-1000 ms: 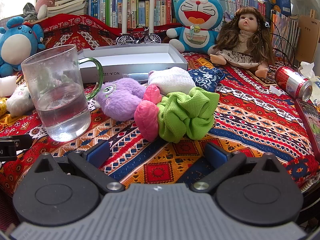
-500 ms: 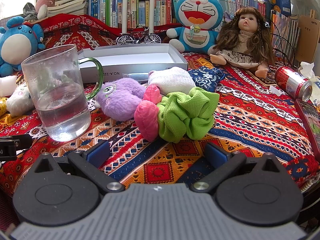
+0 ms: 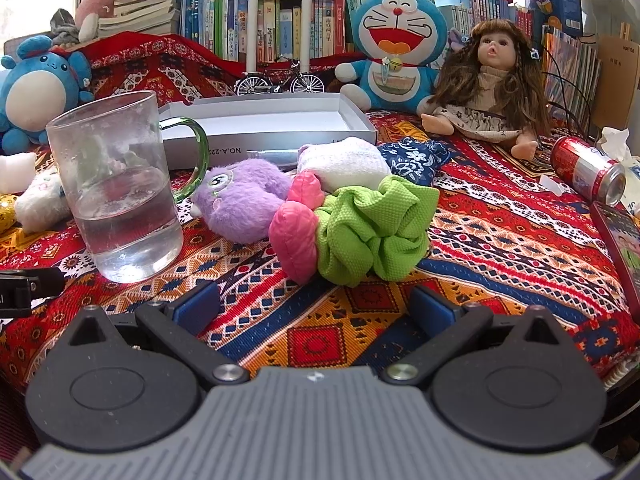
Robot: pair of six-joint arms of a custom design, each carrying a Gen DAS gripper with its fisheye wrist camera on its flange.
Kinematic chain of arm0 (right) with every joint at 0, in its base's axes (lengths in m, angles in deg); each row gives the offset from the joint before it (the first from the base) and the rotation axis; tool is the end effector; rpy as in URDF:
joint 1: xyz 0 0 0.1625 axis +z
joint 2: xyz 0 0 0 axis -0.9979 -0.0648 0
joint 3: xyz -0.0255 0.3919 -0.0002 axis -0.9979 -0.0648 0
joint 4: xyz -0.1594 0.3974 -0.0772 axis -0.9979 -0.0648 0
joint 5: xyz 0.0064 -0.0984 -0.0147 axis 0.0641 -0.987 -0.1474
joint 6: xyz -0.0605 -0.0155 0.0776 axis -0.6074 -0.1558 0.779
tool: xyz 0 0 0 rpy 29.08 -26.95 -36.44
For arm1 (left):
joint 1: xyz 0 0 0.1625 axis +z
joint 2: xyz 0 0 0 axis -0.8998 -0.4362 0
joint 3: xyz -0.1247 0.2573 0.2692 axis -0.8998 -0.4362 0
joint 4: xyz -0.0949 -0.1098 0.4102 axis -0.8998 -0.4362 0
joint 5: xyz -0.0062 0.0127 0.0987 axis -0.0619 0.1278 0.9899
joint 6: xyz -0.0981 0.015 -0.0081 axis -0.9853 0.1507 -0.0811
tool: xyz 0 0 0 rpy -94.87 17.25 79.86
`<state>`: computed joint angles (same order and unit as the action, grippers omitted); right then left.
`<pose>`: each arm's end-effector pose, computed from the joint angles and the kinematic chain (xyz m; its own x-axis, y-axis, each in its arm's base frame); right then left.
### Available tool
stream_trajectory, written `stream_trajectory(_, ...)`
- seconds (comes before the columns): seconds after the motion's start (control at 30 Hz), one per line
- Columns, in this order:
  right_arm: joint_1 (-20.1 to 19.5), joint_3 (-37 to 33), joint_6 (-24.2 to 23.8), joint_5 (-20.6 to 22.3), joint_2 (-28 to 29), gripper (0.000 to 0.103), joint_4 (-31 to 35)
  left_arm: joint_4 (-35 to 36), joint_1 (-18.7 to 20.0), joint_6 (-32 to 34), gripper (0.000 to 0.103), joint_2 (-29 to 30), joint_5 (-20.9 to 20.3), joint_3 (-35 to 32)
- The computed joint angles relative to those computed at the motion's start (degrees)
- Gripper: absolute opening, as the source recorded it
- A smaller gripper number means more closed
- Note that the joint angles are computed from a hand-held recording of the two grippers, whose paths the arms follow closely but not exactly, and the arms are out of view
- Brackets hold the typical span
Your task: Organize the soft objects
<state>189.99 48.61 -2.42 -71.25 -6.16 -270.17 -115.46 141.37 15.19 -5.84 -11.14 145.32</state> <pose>0.2574 -0.7229 -0.0907 -0.7053 -0.0850 0.7038 -0.6063 0.5869 -0.5366 0.0470 -0.7088 0.2311 -0.6972 -0.1476 -0.7015 0.4675 0.6482 -0.6011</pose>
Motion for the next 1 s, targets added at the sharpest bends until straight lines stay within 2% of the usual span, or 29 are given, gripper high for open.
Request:
stream_trajectory(0.17, -0.54, 1.35, -1.49, 2.07, -0.48, 0.103, -1.76, -4.05, 0.55, 2.68, 0.103, -0.03, -1.61, 1.09)
stream_trajectory(0.3, -0.73, 1.37, -2.11, 2.76, -0.16, 0.103, -3.12, -3.21, 0.54, 2.06, 0.103, -0.37, -1.61, 0.86)
stream_trajectory(0.37, -1.03, 2.44, -2.65, 4.1, -0.71, 0.103, -3.51, -2.85, 0.58, 1.11, 0.097, -0.8, -2.25, 0.92)
stream_trajectory(0.43, -1.44, 4.19, -2.9, 6.32, -2.07, 0.103, -2.92, -3.57, 0.79, 0.68, 0.083, -1.46, -3.96, 1.28)
stream_trajectory(0.57, -1.95, 5.73, -2.81, 9.82, -3.09, 0.103, -5.7, -6.51, 0.84, 2.55, 0.076, -1.73, -6.23, 0.79)
stream_trajectory(0.67, -1.83, 4.55, -6.3, 10.02, -2.39, 0.102, -8.81, -8.64, 0.75, 6.29, 0.065, -1.0, -7.02, -0.9)
stream_trajectory(0.73, -1.75, 3.35, -7.9, 9.61, -1.94, 0.099, -9.91, -7.85, 0.9, 6.55, 0.054, -0.79, -7.59, -2.1)
stream_trajectory(0.8, -1.75, 2.41, -8.3, 9.0, -1.68, 0.095, -10.57, -6.72, 1.16, 6.4, 0.049, -0.36, -8.0, -3.46)
stream_trajectory(0.93, -2.34, 2.56, -6.69, 9.85, -2.53, 0.09, -8.99, -4.88, 1.78, 7.02, 0.05, 1.36, -8.41, -6.59)
stream_trajectory(1.0, -2.39, 2.01, -7.34, 10.08, -2.22, 0.09, -8.91, -4.51, 2.04, 7.03, 0.055, 2.21, -8.44, -7.78)
